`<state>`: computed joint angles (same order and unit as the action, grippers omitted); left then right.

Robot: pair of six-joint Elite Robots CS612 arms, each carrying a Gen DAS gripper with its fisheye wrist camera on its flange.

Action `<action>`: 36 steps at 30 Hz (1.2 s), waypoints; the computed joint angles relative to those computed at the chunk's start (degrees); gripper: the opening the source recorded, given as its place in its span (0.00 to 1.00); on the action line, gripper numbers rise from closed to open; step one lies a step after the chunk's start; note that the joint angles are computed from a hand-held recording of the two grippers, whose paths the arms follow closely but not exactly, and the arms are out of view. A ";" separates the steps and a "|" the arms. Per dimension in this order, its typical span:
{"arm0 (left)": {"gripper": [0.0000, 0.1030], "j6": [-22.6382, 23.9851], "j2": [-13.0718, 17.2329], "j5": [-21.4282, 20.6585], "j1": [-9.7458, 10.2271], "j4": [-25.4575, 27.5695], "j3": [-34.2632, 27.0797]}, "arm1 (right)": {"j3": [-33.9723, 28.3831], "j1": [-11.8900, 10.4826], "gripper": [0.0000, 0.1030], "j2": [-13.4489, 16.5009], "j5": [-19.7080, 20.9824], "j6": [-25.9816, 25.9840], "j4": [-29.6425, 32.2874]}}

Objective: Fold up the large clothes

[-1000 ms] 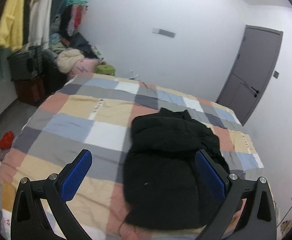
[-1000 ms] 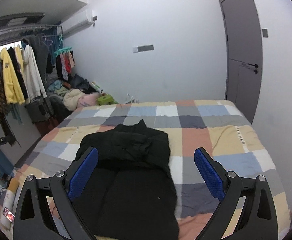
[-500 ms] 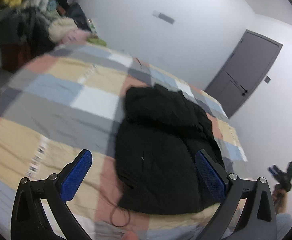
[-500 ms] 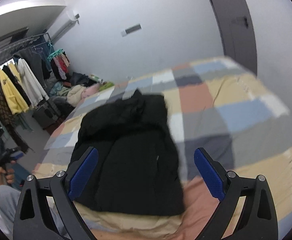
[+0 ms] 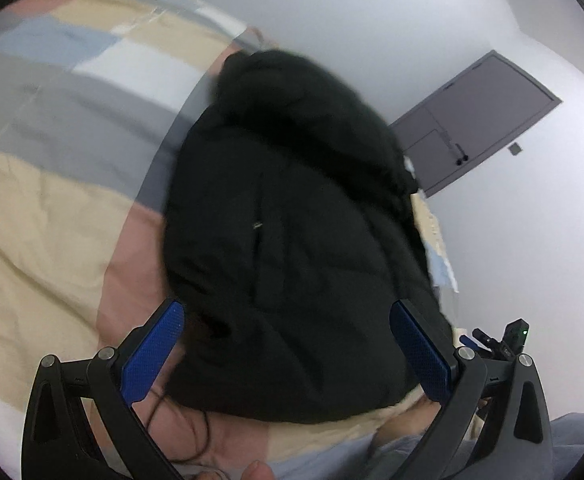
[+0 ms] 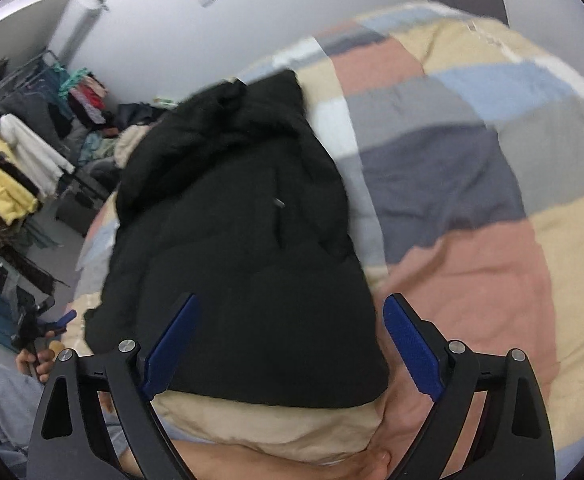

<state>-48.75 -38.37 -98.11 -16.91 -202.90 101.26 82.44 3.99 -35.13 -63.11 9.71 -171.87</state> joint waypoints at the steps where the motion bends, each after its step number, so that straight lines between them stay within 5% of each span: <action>1: 0.99 -0.68 0.80 -0.30 0.24 0.19 -0.51 | -0.48 0.03 0.90 0.43 -0.53 0.12 0.70; 5: 0.99 -4.33 3.86 -5.02 1.71 -0.40 -2.70 | -2.14 -0.30 0.90 2.28 -1.19 2.23 3.06; 15: 0.91 -7.40 8.95 -14.77 2.37 -3.66 -7.39 | -4.61 -0.90 0.90 4.55 10.50 3.29 6.50; 22: 0.72 -3.76 6.50 -9.87 1.21 2.21 -5.78 | -3.13 -0.76 0.90 3.46 13.14 1.51 4.38; 29: 0.72 -1.51 5.26 -3.99 -0.28 9.80 -5.78 | -5.06 -0.27 0.82 4.52 10.98 -1.18 10.59; 36: 0.71 -1.26 4.99 -2.48 -0.76 11.82 -6.00 | -5.23 -0.55 0.78 4.87 16.06 -2.78 10.69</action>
